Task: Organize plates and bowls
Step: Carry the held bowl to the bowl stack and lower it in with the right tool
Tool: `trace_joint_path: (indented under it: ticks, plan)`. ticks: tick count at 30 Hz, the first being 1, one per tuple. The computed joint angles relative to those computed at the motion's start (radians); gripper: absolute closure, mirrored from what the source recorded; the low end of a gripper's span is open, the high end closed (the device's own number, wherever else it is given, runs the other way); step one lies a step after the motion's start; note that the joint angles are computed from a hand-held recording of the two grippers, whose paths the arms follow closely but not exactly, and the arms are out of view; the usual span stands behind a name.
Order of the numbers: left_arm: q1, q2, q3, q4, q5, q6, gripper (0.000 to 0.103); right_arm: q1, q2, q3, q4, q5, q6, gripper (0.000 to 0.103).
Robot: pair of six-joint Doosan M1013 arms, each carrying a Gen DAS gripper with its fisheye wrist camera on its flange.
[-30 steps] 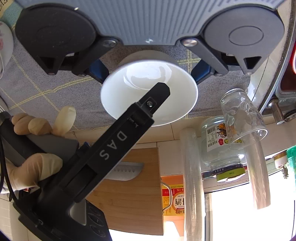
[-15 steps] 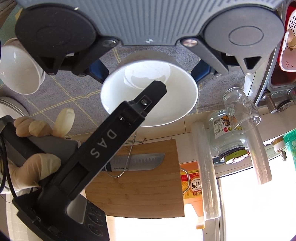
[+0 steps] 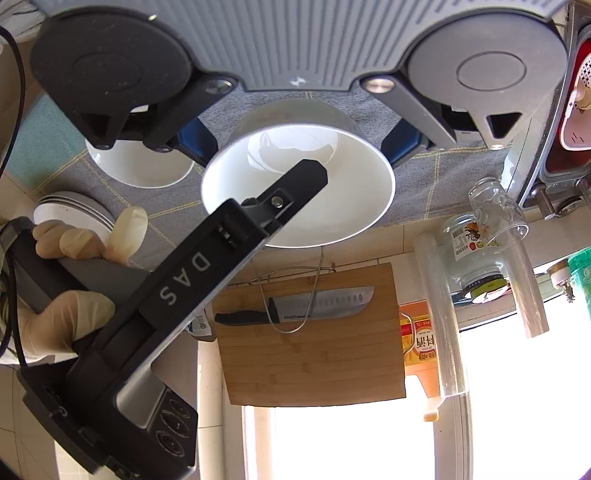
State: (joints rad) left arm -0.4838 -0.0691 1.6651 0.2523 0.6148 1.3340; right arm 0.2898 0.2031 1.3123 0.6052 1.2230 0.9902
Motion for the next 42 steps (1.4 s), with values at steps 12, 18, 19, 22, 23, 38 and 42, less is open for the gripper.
trace_joint_path:
  ticks: [12, 18, 19, 22, 23, 38, 42]
  plan:
    - [-0.066, -0.009, 0.004, -0.089, -0.004, 0.058, 0.009, -0.083, -0.116, 0.137, 0.003, -0.038, -0.003, 0.031]
    - [-0.077, 0.010, -0.005, -0.153, 0.001, 0.130, 0.009, -0.112, -0.151, 0.183, -0.017, -0.057, 0.019, 0.031]
    - [-0.077, 0.013, -0.007, -0.166, 0.002, 0.143, 0.009, -0.115, -0.154, 0.188, -0.019, -0.060, 0.022, 0.031]
    - [-0.082, 0.019, -0.008, -0.185, 0.004, 0.160, 0.009, -0.125, -0.162, 0.201, -0.021, -0.066, 0.032, 0.031]
    - [-0.082, 0.022, -0.009, -0.192, 0.004, 0.166, 0.009, -0.128, -0.164, 0.205, -0.022, -0.068, 0.032, 0.031]
    - [-0.086, 0.041, -0.009, -0.210, 0.042, 0.163, 0.009, -0.129, -0.161, 0.234, -0.040, -0.088, 0.024, 0.031]
    - [-0.086, 0.044, -0.012, -0.214, 0.057, 0.162, 0.009, -0.128, -0.158, 0.237, -0.041, -0.084, 0.028, 0.031]
